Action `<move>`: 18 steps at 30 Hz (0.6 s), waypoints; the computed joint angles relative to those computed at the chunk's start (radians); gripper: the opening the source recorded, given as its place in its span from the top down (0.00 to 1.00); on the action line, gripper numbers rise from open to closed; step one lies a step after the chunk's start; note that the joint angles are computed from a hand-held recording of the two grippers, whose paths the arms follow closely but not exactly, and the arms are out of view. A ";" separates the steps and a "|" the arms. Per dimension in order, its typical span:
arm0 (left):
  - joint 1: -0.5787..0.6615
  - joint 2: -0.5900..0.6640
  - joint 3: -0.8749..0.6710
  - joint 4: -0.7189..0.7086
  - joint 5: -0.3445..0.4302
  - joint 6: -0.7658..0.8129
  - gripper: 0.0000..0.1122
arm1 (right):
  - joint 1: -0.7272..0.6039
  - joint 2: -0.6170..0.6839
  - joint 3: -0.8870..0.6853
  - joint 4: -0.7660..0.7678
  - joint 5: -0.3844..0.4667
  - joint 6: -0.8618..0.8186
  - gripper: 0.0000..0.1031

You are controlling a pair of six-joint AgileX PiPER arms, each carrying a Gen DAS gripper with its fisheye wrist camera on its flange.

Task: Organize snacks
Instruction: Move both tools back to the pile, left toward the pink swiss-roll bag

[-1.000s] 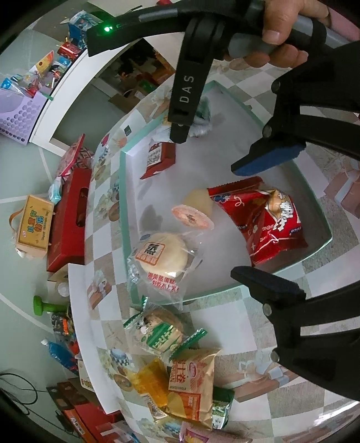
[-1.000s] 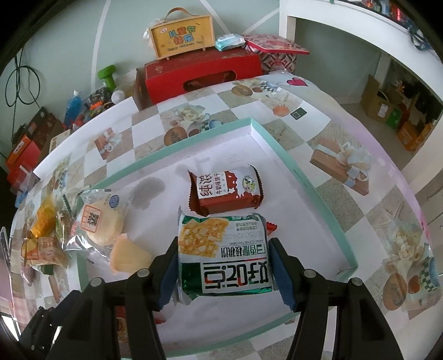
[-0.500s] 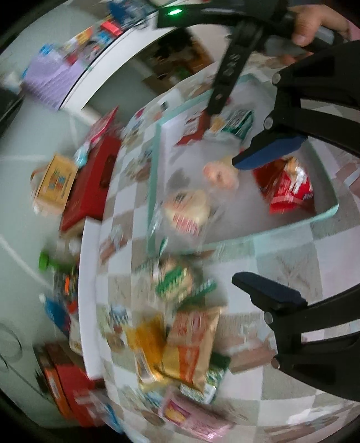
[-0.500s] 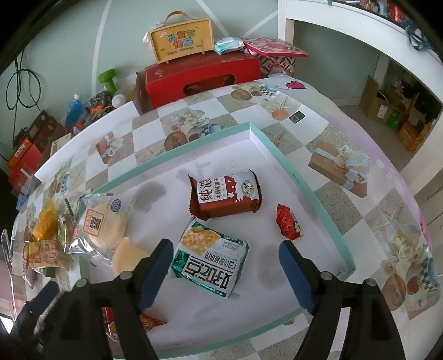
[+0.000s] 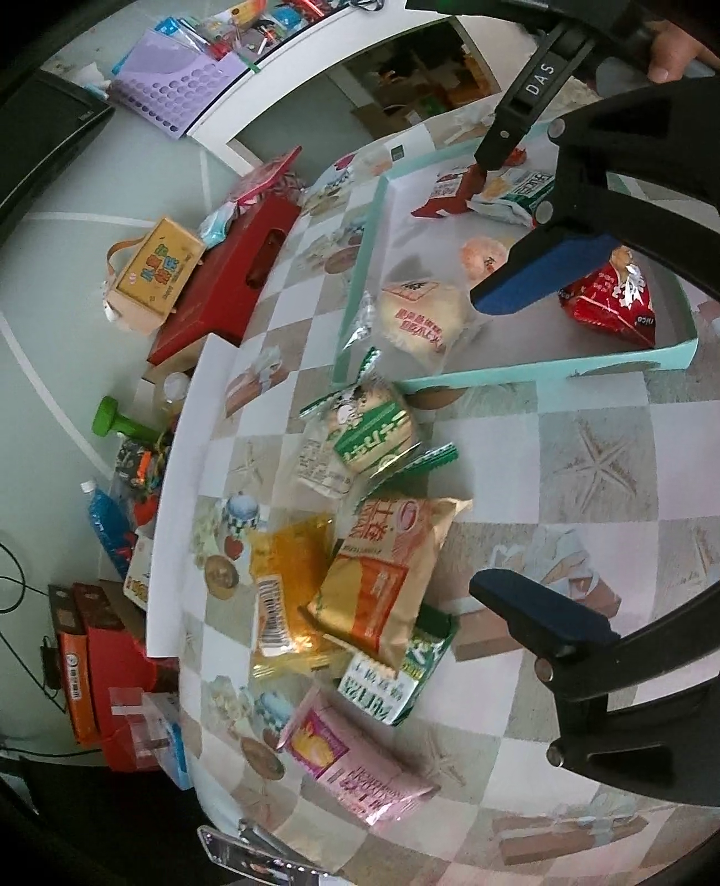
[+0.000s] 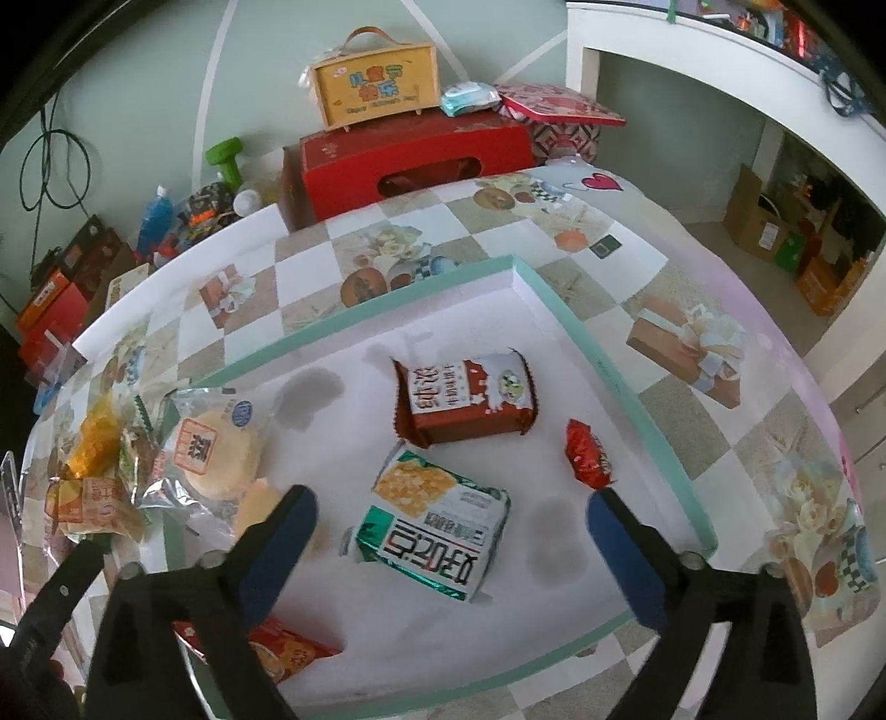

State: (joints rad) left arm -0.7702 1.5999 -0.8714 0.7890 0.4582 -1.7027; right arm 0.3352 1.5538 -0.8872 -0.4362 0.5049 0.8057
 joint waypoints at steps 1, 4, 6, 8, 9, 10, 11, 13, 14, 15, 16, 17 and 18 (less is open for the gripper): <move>0.001 -0.003 0.000 0.000 0.006 0.002 0.16 | 0.004 0.002 -0.002 0.002 -0.003 -0.002 0.00; 0.014 -0.017 0.007 -0.009 0.011 0.013 0.12 | 0.022 0.013 -0.007 0.006 -0.015 -0.006 0.00; 0.025 -0.027 0.012 -0.015 0.015 0.025 0.11 | 0.033 0.019 -0.011 0.013 -0.025 -0.013 0.00; 0.030 -0.036 0.013 -0.021 0.029 0.041 0.10 | 0.040 0.021 -0.009 0.014 -0.042 -0.006 0.00; 0.033 -0.039 0.013 -0.022 0.038 0.052 0.10 | 0.044 0.020 -0.005 0.013 -0.057 -0.002 0.00; 0.036 -0.042 0.012 -0.025 0.045 0.066 0.10 | 0.048 0.016 0.002 0.006 -0.070 0.007 0.00; 0.041 -0.045 0.013 -0.027 0.053 0.079 0.10 | 0.054 0.015 0.008 -0.012 -0.086 0.023 0.00; 0.052 -0.053 0.019 -0.022 0.063 0.088 0.10 | 0.071 0.019 0.006 -0.052 -0.086 0.060 0.00; 0.058 -0.057 0.023 -0.021 0.064 0.092 0.10 | 0.082 0.025 0.003 -0.084 -0.081 0.092 0.00; 0.069 -0.066 0.033 -0.013 0.062 0.091 0.10 | 0.087 0.026 0.003 -0.105 -0.082 0.113 0.00; 0.078 -0.074 0.040 -0.005 0.060 0.089 0.10 | 0.092 0.027 0.005 -0.121 -0.086 0.130 0.00; 0.089 -0.085 0.048 0.005 0.059 0.084 0.10 | 0.096 0.026 0.009 -0.140 -0.095 0.152 0.00; 0.098 -0.097 0.057 0.016 0.057 0.080 0.10 | 0.096 0.025 0.012 -0.148 -0.105 0.161 0.00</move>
